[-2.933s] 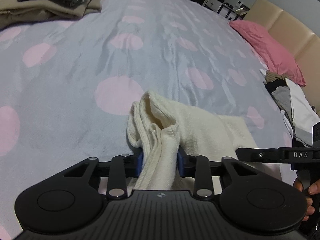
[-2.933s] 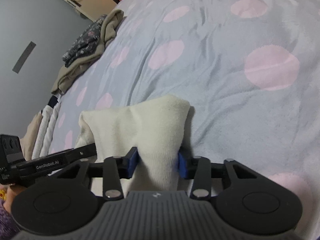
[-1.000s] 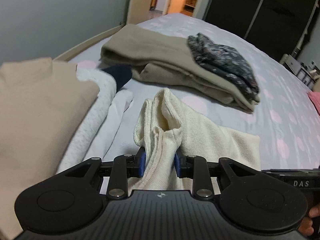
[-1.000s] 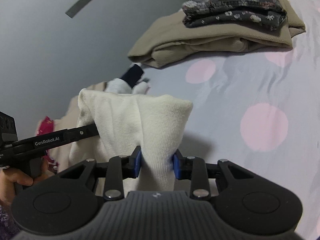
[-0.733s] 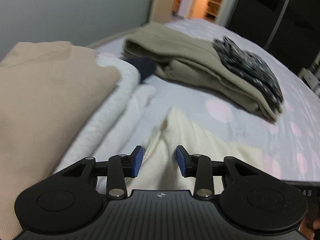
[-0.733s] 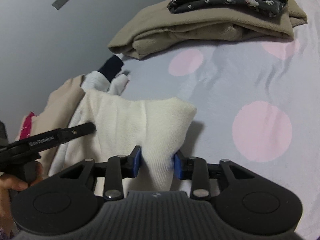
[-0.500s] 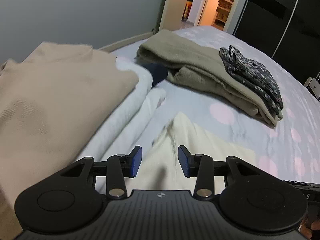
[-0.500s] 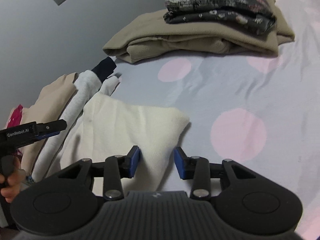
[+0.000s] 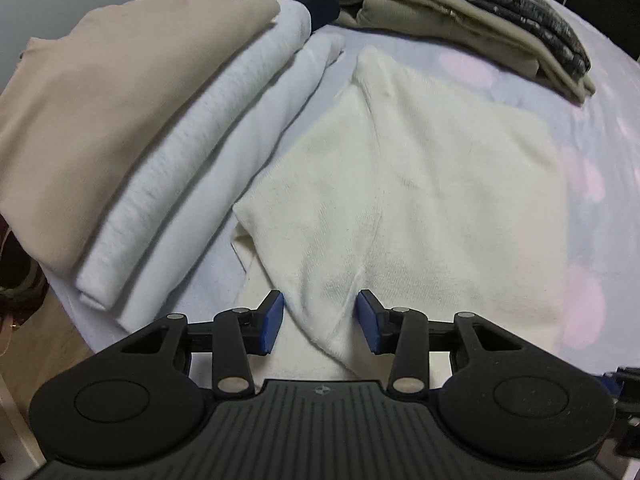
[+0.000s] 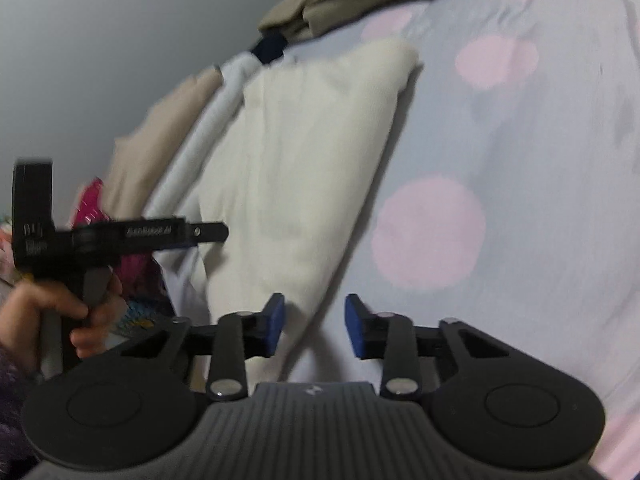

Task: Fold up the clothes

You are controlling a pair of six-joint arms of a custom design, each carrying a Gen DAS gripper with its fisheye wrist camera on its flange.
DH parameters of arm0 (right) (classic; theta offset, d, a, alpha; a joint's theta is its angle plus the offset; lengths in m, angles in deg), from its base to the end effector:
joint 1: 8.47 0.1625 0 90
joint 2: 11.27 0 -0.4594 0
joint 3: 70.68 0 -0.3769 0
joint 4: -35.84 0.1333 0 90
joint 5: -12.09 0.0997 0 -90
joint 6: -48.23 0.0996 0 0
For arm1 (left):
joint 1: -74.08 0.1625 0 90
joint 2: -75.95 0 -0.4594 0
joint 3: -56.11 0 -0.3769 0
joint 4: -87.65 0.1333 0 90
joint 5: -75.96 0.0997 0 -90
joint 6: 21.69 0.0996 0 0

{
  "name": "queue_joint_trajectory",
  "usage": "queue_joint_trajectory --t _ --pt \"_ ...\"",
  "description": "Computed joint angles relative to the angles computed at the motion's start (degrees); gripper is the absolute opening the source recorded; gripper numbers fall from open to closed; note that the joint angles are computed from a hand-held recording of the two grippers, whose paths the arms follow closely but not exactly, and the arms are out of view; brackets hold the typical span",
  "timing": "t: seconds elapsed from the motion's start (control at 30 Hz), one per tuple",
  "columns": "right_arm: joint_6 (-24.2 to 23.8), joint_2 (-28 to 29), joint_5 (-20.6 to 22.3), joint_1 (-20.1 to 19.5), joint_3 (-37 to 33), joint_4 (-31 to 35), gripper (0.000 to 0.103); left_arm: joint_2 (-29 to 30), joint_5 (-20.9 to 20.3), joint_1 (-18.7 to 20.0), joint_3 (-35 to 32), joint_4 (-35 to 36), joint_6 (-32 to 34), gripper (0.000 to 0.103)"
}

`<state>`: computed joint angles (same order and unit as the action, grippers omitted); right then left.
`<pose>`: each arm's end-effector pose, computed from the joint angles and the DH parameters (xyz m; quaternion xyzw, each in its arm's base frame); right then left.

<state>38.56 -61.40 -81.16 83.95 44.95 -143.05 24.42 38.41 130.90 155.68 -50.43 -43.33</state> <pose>0.1521 -0.5759 0.1204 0.0974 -0.9740 0.2005 0.0405 -0.1712 -0.6498 0.1813 0.0900 0.8925 -0.2037 0.3921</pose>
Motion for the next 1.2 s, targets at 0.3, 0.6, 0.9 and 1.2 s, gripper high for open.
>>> queue_joint_trajectory --t 0.3,0.6,0.9,1.2 --pt "-3.9 0.2 -6.4 2.8 -0.8 2.1 0.023 -1.4 4.1 -3.1 -0.6 14.0 -7.4 0.038" --pt "-12.7 -7.1 -8.2 5.0 4.5 -4.6 0.042 -4.9 9.6 -14.4 11.4 -8.2 -3.2 0.044" --pt "-21.9 -16.1 -10.2 7.4 9.1 -7.7 0.070 -6.2 13.4 -24.2 16.2 -2.2 -24.9 0.060" --pt "-23.5 -24.0 -8.8 7.6 15.6 -9.6 0.081 -5.0 14.4 -30.8 15.9 14.8 -42.1 0.068"
